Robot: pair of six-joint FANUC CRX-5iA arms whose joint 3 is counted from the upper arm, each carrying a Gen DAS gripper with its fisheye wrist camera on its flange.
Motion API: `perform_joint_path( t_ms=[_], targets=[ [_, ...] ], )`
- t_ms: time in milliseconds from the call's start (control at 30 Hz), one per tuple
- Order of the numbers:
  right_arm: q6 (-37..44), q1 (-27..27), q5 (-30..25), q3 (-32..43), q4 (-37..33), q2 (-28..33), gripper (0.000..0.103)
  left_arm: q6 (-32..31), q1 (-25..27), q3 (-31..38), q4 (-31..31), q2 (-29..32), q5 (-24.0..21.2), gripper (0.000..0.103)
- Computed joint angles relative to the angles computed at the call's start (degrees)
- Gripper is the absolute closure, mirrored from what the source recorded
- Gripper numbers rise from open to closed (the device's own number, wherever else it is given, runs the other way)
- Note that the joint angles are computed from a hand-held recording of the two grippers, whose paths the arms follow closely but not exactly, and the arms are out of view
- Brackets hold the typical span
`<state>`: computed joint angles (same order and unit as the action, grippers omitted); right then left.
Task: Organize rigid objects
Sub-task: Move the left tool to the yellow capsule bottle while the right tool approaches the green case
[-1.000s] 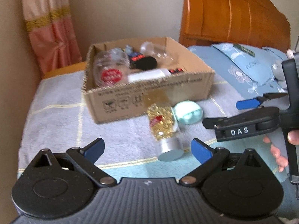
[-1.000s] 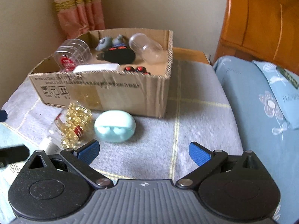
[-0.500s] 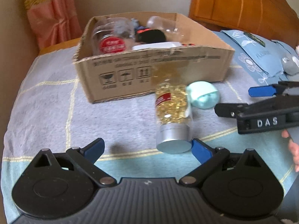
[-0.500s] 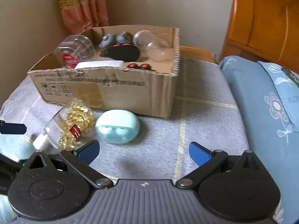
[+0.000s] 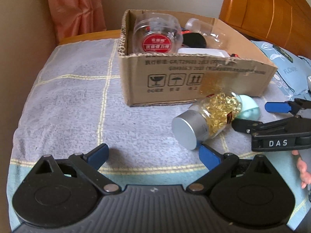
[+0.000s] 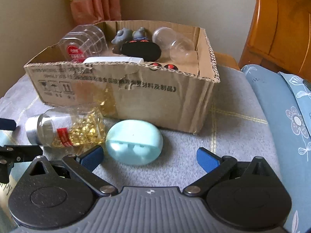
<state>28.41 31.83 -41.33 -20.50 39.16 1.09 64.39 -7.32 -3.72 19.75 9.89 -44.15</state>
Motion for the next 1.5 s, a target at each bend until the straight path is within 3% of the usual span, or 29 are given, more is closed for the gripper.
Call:
perform_joint_path(
  t_ms=[300,567,833,1133,1500],
  targets=[
    [-4.63,-1.96,-0.18,-3.40,2.66,-1.88,0.000,6.62,-0.32,2.66,-4.90,1.34,0.81,0.004],
    [-8.74,-2.06,3.58,-8.59,8.03,-4.41,0.000,-1.82,-1.47,0.37,-0.22,-0.04,-1.06,0.004],
    [-4.05,-2.24,5.55,-10.18,5.96,-6.71,0.000,-1.33,-3.95,-0.35,1.30,0.26,0.47,0.003],
    [-1.57,-3.80,10.99,-14.00,7.39,-9.54,0.000,5.64,-5.49,0.88,1.52,1.45,2.14,0.003],
    [-2.50,-3.97,11.47,-14.04,8.26,-9.12,0.000,16.00,-8.20,5.10,-9.00,3.06,4.32,0.002]
  ],
)
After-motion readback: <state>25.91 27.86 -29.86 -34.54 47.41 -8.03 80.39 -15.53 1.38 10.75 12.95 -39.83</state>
